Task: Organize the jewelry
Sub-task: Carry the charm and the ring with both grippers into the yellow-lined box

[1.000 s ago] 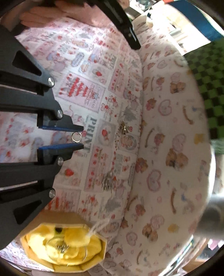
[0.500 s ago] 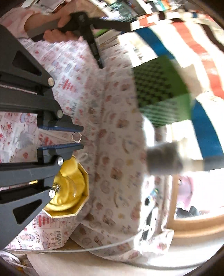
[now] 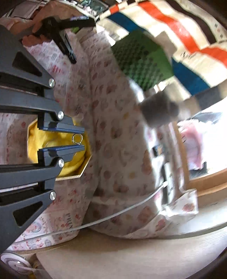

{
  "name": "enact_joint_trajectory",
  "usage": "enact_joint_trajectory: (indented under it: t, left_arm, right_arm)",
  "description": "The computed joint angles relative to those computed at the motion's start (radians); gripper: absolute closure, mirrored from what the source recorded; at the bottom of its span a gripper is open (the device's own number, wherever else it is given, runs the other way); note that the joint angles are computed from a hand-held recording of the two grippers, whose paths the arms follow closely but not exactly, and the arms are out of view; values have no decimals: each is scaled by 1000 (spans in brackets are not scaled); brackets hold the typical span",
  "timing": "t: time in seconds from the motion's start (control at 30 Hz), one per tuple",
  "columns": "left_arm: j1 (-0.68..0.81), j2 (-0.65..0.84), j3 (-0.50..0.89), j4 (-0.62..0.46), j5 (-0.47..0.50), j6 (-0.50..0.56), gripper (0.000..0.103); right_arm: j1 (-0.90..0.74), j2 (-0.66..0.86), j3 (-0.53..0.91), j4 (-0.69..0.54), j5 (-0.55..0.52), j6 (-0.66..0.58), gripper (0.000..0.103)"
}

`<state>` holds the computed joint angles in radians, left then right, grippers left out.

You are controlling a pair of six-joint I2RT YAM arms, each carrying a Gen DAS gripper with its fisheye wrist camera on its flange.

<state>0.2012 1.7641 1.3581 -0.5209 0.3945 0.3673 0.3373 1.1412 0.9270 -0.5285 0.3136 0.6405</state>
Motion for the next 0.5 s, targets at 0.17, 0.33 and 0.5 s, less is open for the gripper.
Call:
enact_joint_trajectory:
  t: [0.17,0.33,0.5]
  left_arm:
    - [-16,-44,-47,-16,39,31,93]
    - [-91,-171,-112,-135,146,114,93]
    - [-236,-217,-76,-235,154,74,93]
  right_arm:
    - [-58,8,-9,-12,-69,14,91]
    - [-108,-37,-38,11,-153,20,91]
    - [-139,-65,-61,38,-187,7,91]
